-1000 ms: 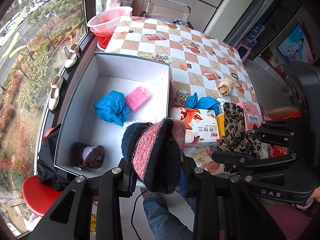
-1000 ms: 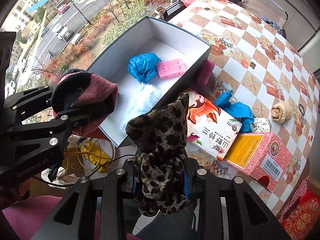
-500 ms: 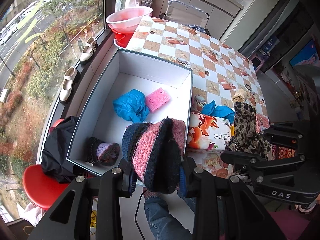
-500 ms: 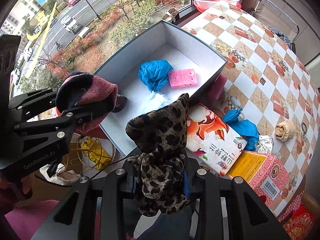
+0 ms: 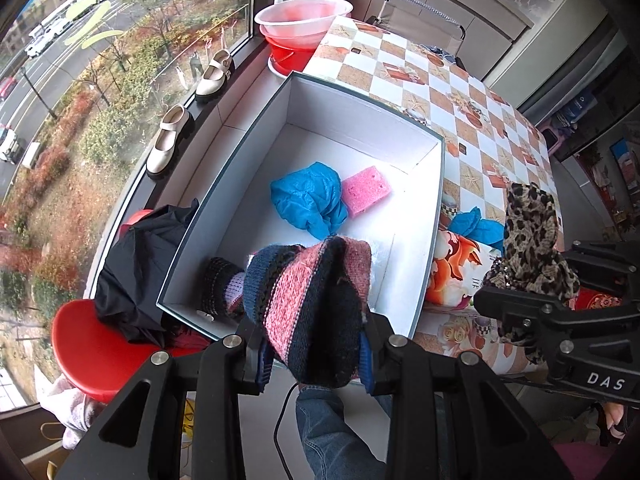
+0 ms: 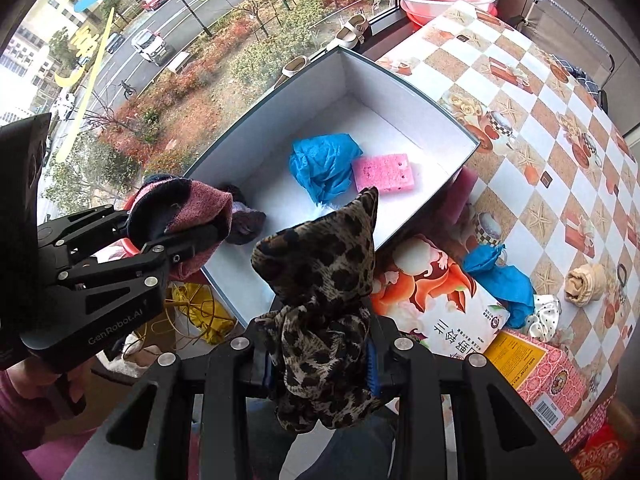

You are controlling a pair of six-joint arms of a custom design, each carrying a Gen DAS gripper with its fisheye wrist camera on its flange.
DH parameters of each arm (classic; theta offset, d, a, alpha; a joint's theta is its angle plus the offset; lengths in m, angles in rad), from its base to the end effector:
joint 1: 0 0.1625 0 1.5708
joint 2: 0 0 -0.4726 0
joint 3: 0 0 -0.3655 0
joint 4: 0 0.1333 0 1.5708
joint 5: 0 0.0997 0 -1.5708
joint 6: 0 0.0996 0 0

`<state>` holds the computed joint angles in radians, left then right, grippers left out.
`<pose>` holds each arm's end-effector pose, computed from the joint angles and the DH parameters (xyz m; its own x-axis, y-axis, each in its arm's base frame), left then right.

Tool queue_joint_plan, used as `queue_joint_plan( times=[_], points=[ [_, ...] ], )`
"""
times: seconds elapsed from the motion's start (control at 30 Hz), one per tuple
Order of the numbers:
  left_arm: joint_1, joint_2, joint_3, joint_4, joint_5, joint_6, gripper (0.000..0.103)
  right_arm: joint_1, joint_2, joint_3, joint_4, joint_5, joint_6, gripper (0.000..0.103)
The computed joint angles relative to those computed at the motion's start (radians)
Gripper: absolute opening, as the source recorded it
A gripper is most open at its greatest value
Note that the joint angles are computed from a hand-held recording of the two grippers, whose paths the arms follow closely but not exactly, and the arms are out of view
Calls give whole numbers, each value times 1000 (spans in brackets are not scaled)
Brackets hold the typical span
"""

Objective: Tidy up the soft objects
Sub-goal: 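Lift the knit hat and leopard scarf and carry both over the white box, then release the knit hat into the box with the left tool while the right tool drops the scarf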

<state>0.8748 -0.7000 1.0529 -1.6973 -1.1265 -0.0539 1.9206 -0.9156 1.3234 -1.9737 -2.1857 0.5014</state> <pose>-0.3659 -0.7126 0.2306 -0.6638 0.6117 -0.4303 0.5899 0.7819 0.2016 0.3190 -0.6530 0.3104 -0.8368 0.2037 0.5082 0.0678 0.9596 -0.2730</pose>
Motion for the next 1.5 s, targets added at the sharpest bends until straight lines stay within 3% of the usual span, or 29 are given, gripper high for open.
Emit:
queue_joint_plan(
  times=[0.5,1.13,1.27,1.37,1.4,1.47,1.5],
  points=[
    [21,81,-102,56,32,-27,37,-50,67,-101,12,30,-43,33],
    [32,122,-136,83,68,-44,38,-81,118,-190,61,49,-42,34],
    [33,123,-134,76,72,-45,47,-82,126,-200,65,48,-43,34],
    [30,119,-120,52,78,-24,74,-86,128,-204,67,52,-39,35],
    [27,117,-113,39,81,-7,80,-88,127,-204,66,54,-36,38],
    [24,116,-106,32,77,19,80,-87,124,-202,59,47,-28,58],
    [24,116,-106,34,69,24,81,-86,122,-202,56,40,-24,61]
  ],
)
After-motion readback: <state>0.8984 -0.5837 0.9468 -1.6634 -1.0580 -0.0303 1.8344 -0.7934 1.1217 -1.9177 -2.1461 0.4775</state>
